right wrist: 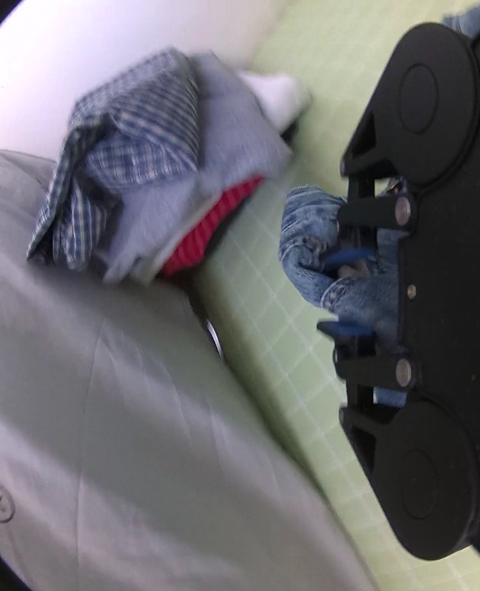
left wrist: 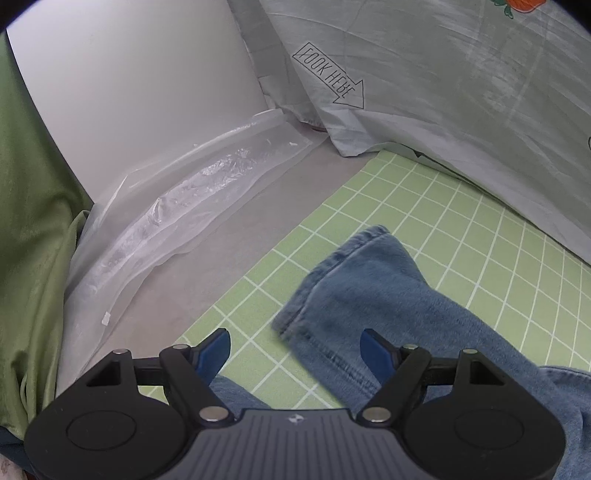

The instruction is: Fold clothes

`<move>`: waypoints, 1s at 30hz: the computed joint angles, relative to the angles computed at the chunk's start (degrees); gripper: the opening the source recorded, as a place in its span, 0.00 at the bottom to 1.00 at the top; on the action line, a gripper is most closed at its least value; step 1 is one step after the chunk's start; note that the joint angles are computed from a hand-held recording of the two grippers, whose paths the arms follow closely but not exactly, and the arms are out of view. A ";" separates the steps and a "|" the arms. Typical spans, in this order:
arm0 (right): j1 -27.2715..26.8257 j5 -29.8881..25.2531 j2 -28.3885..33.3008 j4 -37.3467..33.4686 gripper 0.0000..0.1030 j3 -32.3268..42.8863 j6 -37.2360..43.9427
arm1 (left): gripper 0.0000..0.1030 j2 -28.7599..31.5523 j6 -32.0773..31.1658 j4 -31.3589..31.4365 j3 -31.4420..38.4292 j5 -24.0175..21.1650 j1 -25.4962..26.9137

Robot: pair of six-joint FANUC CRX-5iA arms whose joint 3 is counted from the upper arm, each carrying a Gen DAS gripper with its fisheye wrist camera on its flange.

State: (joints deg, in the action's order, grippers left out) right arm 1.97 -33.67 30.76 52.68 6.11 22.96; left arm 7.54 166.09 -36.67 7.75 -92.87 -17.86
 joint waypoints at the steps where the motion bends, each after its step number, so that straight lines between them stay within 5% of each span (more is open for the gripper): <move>1: 0.33 1.26 -1.13 -0.22 0.59 -1.49 1.49 | 0.76 -0.07 -0.13 0.08 -0.17 0.10 0.07; 3: 1.38 5.03 -4.25 -0.17 0.83 -5.77 4.51 | 0.77 -0.15 -0.59 0.64 -0.62 0.73 0.63; 5: 3.48 8.53 -6.99 -2.98 0.86 -9.03 10.11 | 0.78 -0.28 -1.47 1.73 -1.27 1.85 1.60; 7: 6.89 8.97 -8.21 -15.53 0.88 -7.81 23.07 | 0.78 -0.58 -2.05 2.87 -2.26 3.14 2.66; 10: 11.52 7.47 -9.80 -30.29 0.91 -6.56 37.46 | 0.78 -1.15 -2.07 4.07 -3.90 4.88 3.96; 14: 16.35 2.27 -9.36 -42.66 0.91 -2.91 46.19 | 0.78 -2.02 -2.25 4.86 -6.12 6.86 5.46; 22: 21.51 -6.94 -6.23 -53.54 0.91 4.68 45.42 | 0.78 -4.48 -6.26 4.05 -9.30 13.78 9.78; 30: 24.97 -11.25 -3.07 -45.69 0.87 7.19 32.59 | 0.79 -1.96 -15.68 9.70 -9.52 27.26 16.83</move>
State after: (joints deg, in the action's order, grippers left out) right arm 26.94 -44.92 27.69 6.99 13.30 55.54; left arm 5.59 150.41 -26.97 -1.76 -65.61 -1.03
